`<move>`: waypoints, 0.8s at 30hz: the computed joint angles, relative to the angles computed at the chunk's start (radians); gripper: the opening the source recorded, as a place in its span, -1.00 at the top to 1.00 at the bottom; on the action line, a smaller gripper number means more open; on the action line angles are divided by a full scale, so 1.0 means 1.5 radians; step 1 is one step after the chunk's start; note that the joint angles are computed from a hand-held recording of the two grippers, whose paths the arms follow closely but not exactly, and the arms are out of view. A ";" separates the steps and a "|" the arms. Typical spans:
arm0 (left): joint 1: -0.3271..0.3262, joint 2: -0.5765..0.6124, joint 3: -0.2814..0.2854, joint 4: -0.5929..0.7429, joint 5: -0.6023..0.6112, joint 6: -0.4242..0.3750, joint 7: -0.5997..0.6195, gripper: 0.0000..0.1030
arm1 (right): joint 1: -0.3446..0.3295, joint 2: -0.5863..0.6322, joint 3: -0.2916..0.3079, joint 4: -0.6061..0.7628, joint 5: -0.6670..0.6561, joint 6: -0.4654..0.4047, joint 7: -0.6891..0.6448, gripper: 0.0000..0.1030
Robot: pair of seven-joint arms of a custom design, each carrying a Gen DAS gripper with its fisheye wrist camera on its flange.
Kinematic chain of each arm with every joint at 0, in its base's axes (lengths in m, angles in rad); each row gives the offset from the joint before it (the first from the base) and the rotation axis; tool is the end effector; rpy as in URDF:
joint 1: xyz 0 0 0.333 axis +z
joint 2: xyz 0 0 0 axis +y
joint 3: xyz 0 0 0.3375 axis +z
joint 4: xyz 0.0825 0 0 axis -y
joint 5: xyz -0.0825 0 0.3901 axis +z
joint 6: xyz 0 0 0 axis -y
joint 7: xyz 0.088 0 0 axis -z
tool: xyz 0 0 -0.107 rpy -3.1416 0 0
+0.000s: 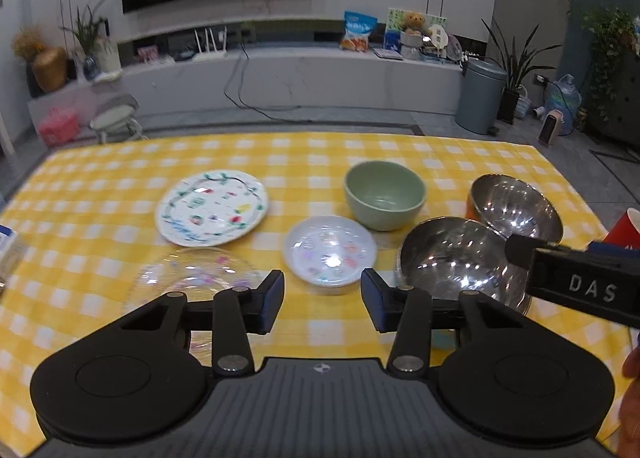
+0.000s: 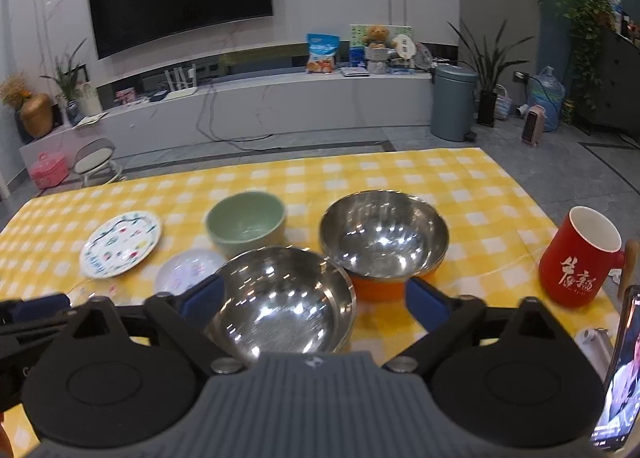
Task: Organize plates and bowls
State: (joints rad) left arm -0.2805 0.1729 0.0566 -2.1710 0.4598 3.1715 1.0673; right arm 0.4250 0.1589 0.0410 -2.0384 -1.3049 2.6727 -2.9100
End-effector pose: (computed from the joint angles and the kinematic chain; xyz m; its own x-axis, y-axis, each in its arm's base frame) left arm 0.5834 -0.1758 0.4233 -0.2032 -0.9786 0.0315 -0.6696 0.1154 -0.7337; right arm 0.5353 0.3008 0.4187 -0.2053 -0.9723 -0.1115 -0.5944 0.2144 -0.7751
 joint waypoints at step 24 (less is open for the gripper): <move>0.245 0.119 -0.342 0.084 -0.378 -0.043 0.341 0.37 | 0.012 0.076 -0.074 0.013 0.106 0.143 0.031 0.20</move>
